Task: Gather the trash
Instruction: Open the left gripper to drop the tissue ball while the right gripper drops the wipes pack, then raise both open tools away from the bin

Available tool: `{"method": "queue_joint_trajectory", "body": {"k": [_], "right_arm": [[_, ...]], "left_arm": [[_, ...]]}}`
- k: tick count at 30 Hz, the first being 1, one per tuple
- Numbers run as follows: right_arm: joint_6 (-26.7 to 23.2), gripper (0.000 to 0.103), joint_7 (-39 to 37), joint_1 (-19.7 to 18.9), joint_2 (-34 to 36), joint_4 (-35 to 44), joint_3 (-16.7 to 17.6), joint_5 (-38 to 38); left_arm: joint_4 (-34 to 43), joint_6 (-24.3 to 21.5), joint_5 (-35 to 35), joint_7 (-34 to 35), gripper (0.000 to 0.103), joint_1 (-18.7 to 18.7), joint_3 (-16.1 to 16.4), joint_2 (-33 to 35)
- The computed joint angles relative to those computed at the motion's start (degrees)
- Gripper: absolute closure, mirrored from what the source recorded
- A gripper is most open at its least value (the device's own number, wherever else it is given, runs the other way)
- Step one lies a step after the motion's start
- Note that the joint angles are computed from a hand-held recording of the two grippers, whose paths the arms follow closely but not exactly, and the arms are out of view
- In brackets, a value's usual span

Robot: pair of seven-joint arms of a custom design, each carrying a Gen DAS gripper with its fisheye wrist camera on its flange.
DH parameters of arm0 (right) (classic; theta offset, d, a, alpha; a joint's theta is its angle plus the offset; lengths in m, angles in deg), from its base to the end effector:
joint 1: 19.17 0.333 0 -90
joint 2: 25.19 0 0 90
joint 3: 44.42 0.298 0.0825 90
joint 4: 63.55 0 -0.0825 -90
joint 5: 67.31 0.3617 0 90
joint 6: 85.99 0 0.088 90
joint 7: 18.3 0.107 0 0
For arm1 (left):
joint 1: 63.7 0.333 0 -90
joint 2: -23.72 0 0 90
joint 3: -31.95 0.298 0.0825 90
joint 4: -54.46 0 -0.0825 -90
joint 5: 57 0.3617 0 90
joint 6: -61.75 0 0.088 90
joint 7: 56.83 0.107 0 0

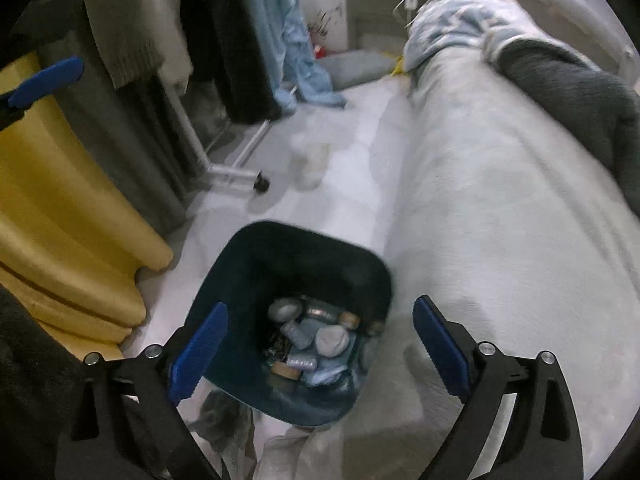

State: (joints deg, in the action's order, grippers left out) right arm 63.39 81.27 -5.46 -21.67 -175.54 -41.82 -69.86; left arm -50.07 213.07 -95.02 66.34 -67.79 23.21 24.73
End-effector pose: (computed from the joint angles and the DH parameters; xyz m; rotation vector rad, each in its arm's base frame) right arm 0.5712 0.1676 0.5043 -1.9842 1.7101 -0.4584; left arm 0.5837 -0.1159 0.5953 -1.4732 2.0945 -1.2041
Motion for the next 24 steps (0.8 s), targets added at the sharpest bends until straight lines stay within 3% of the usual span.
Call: {"method": "queue_joint_trajectory", "body": {"k": [7,11,19,24], "right_arm": [[5.8,0.004,9.0,-2.4,-11.2,-9.4,-0.4,-5.7],[9.0,0.003,15.2,-6.5,-20.5,-17.9,1.2,-11.7],[9.6,0.003,23.7,-16.6,-36.6,-29.4,5.8,-19.5],[6.6,0.003,25.9,-20.1,-48.5,-35.7,7.5,-21.3]], "left_arm": [[-3.4,4.5,-0.2,3.4,0.007,-3.2,-0.9,-4.0],[-4.9,5.6,-1.7,4.9,0.006,-5.4,-0.7,-5.8],[-10.7,9.2,-3.5,6.2,0.004,-10.1,0.0,-11.0],[-13.9,11.0,-5.5,7.2,0.003,-13.8,1.1,-14.0]]}}
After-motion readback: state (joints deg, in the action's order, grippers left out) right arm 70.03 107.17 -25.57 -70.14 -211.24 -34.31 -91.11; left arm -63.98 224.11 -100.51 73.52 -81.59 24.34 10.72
